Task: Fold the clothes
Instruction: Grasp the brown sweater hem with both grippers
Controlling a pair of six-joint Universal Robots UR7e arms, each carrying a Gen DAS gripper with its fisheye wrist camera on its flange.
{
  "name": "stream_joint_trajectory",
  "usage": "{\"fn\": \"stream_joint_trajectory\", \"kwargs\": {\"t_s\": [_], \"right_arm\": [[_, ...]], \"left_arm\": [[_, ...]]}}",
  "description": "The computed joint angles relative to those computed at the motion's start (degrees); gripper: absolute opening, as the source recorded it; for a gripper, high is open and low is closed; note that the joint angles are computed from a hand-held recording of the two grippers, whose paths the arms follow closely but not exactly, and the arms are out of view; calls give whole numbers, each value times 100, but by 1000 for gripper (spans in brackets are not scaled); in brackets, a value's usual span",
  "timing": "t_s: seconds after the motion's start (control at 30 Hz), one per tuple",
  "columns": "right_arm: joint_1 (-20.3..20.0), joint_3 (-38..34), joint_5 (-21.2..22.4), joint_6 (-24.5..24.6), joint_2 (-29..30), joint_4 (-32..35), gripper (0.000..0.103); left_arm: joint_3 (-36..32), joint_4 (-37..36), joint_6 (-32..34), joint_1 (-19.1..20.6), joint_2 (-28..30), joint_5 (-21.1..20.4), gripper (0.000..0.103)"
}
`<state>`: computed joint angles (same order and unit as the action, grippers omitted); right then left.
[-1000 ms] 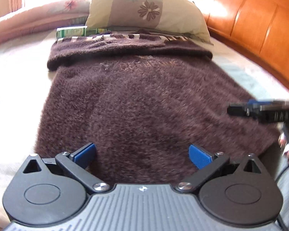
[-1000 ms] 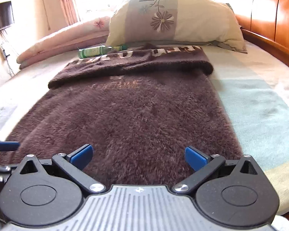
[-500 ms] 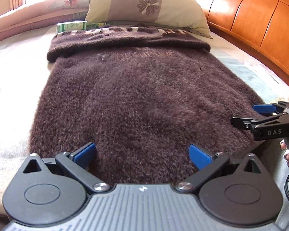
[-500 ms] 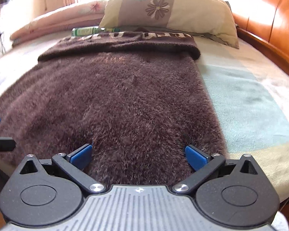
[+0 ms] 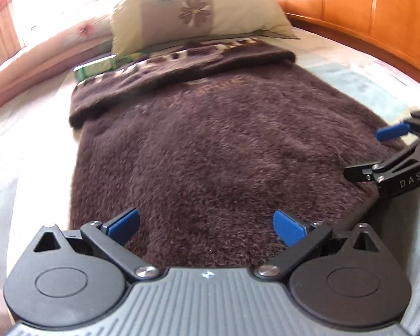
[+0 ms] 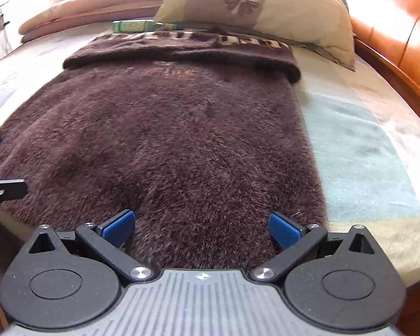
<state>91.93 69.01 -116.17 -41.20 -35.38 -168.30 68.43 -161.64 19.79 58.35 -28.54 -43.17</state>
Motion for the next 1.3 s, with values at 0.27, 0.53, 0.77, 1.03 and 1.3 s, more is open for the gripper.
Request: {"fn": "stream_joint_trajectory", "kwargs": {"t_s": [0.27, 0.53, 0.77, 1.03, 1.3], "right_arm": [[-64, 527, 562, -798, -479, 89, 103], [-28, 821, 680, -1868, -523, 5, 103], [82, 624, 254, -2868, -63, -612, 103], [88, 430, 460, -3155, 67, -1180, 103], [79, 322, 563, -3085, 98, -1090, 103]], "left_arm": [[370, -49, 925, -9, -198, -264, 101], [504, 10, 1004, 10, -214, -414, 101], [418, 129, 1004, 15, -161, -540, 101], [250, 314, 1184, 27, -92, -730, 101], [-264, -112, 1890, -29, 406, -389, 101]]}}
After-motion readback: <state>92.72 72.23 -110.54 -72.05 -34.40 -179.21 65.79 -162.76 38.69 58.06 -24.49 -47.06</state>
